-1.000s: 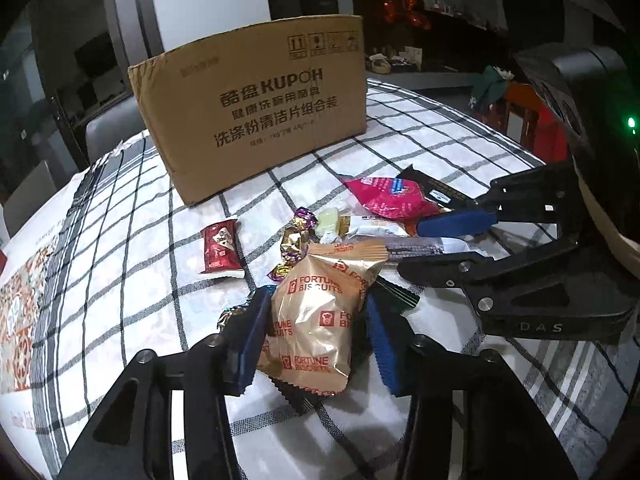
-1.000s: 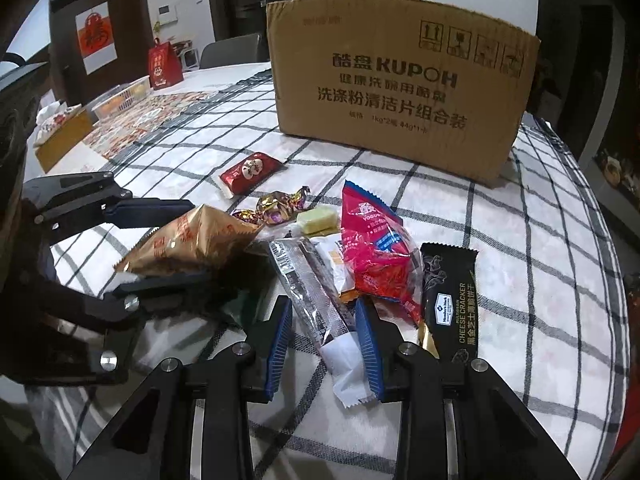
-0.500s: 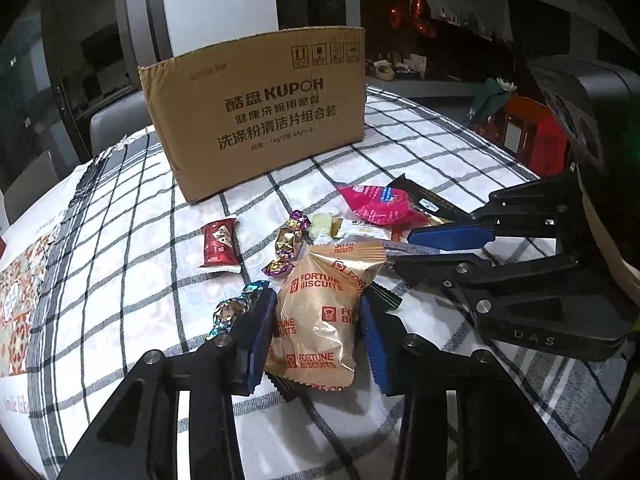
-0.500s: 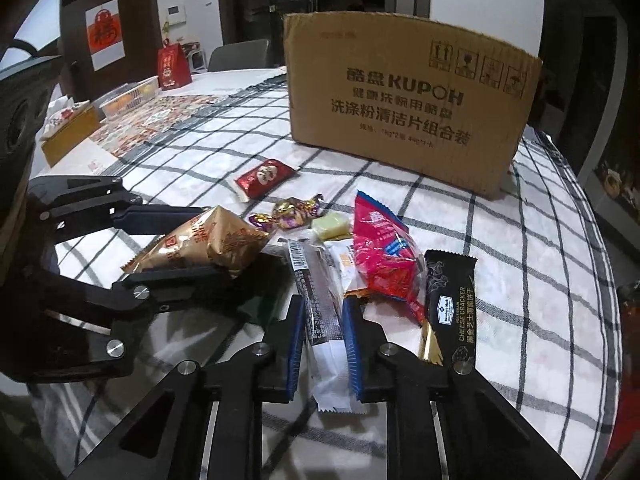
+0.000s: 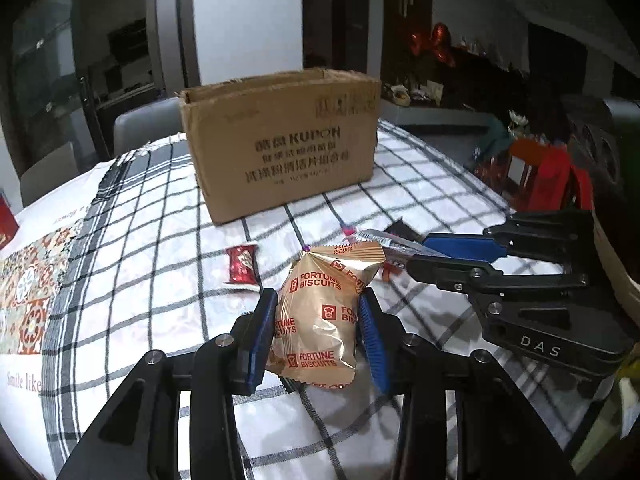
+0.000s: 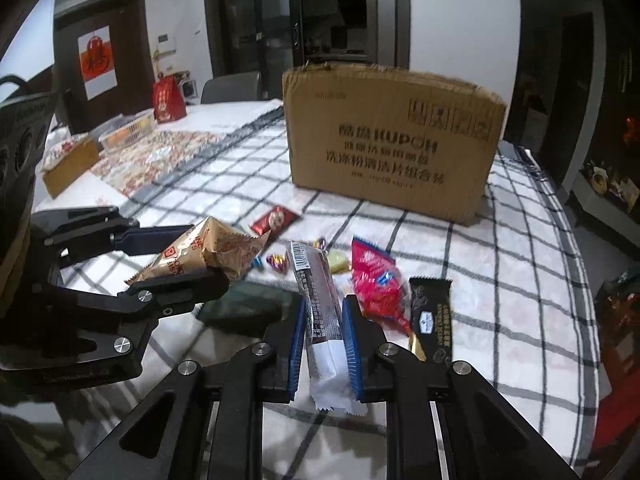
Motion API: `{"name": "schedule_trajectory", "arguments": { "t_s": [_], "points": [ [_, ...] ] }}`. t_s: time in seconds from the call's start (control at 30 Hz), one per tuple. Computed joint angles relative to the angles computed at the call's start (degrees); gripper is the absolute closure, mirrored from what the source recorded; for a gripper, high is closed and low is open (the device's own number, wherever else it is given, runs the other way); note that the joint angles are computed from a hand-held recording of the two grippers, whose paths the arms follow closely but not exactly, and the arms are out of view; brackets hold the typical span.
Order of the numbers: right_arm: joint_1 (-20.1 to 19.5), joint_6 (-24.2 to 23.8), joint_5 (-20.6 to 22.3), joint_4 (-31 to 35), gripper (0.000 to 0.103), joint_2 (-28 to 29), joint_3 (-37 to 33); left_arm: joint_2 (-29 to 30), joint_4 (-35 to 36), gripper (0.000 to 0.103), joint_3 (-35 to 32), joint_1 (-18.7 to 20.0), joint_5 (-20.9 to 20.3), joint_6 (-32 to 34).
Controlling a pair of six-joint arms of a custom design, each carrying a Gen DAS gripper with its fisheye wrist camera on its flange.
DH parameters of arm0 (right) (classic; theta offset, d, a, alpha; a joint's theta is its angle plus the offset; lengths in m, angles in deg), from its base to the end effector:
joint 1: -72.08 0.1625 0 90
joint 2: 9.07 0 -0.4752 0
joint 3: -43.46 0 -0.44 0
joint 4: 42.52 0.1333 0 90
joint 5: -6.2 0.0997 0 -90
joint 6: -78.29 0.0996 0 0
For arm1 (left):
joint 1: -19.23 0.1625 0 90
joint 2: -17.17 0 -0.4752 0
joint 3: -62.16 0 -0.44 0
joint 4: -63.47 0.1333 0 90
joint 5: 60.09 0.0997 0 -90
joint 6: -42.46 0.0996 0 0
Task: Organize snacks
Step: 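Carry both snacks into the cardboard box and open both tools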
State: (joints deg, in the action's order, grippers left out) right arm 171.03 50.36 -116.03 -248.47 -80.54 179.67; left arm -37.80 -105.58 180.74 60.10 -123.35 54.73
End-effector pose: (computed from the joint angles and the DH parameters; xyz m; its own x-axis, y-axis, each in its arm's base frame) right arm 0.1518 -0.4487 0.2401 -0.7498 -0.0433 0.6603 -0.5078 0.6775 -0.5322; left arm -0.3282 -0.5195 0.0983 -0.5046 0.7173 -0.4804 0.8557 0.4895 -0.1680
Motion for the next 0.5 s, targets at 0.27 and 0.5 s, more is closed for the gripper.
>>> {"name": "schedule_trajectory", "arguments": {
  "t_s": [0.27, 0.5],
  "points": [
    [4.05, 4.54, -1.97, 0.59, 0.083, -3.31, -1.42, -2.81, 1.08, 0.063, -1.32, -2.45, 1.75, -2.34],
    [7.1, 5.56, -3.89, -0.19, 0.083, -4.33, -3.48, -3.45, 3.21, 0.063, -4.9, -3.47, 1.86, -3.11]
  ]
}}
